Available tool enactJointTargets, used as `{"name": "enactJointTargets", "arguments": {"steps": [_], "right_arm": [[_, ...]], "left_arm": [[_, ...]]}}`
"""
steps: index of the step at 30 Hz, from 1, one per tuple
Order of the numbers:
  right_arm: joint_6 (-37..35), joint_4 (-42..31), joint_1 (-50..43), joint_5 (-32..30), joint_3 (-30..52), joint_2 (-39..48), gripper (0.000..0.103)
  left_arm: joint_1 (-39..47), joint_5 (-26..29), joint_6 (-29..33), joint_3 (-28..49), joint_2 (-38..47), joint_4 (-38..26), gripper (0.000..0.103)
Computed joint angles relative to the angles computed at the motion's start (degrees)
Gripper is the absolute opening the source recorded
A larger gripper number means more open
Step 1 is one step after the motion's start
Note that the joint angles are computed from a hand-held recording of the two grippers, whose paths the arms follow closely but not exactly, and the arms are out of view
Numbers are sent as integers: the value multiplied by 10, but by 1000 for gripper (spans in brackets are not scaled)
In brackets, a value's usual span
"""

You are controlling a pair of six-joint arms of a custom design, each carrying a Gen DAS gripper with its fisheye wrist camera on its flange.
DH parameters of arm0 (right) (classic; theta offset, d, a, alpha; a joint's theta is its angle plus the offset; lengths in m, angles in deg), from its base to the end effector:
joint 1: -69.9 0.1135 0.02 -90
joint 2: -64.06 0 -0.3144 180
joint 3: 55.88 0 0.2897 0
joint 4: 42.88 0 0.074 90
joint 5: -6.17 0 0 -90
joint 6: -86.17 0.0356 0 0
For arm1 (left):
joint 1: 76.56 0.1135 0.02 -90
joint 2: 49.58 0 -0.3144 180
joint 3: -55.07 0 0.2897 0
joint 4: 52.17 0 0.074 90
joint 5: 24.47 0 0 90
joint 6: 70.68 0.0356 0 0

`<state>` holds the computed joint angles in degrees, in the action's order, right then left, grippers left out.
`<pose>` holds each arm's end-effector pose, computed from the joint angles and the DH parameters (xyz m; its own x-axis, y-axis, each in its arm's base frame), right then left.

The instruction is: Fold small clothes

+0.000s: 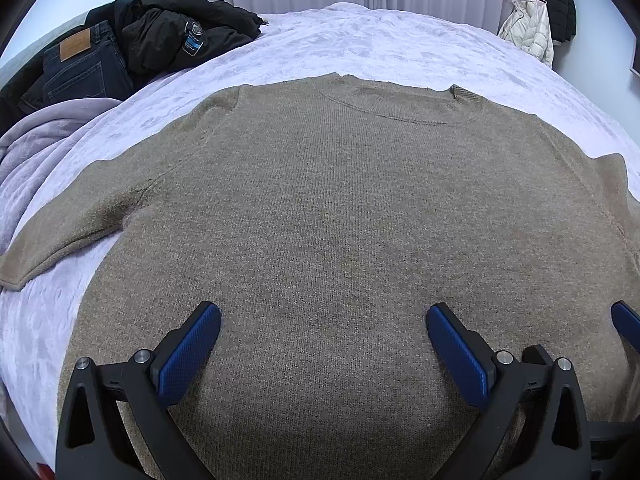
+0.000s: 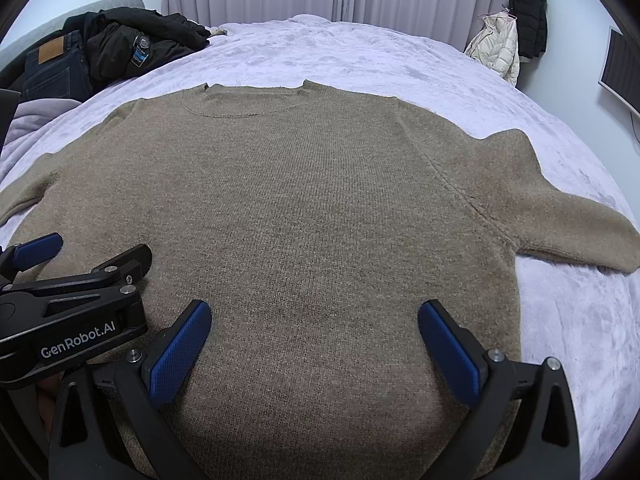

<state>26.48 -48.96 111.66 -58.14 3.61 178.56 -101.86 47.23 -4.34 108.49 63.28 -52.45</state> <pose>0.2846 0.2334 0.0694 -0.7877 -0.0936 -0.6089 -0.0536 0.9951 -0.0836 0.3156 -0.1368 0.0607 -0.8205 -0.0336 -0.5707 -0.0728 0.9963 0.0460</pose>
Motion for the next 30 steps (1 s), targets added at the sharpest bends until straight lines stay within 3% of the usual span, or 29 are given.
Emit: {"name": "enactJointTargets", "arguments": {"steps": [9,17,30], "right_arm": [[2,1,1,0,1,2,103],[-6,-57,-17,-42,23,-13,103],[-74,-43,-105,-56,-66,-172,103]], "left_arm": [[-5,-12,-2,7,4,-12,103],[0,-4,-4,48,-15,-101,103],[-86,-42,3,134,-29,-191,103]]}}
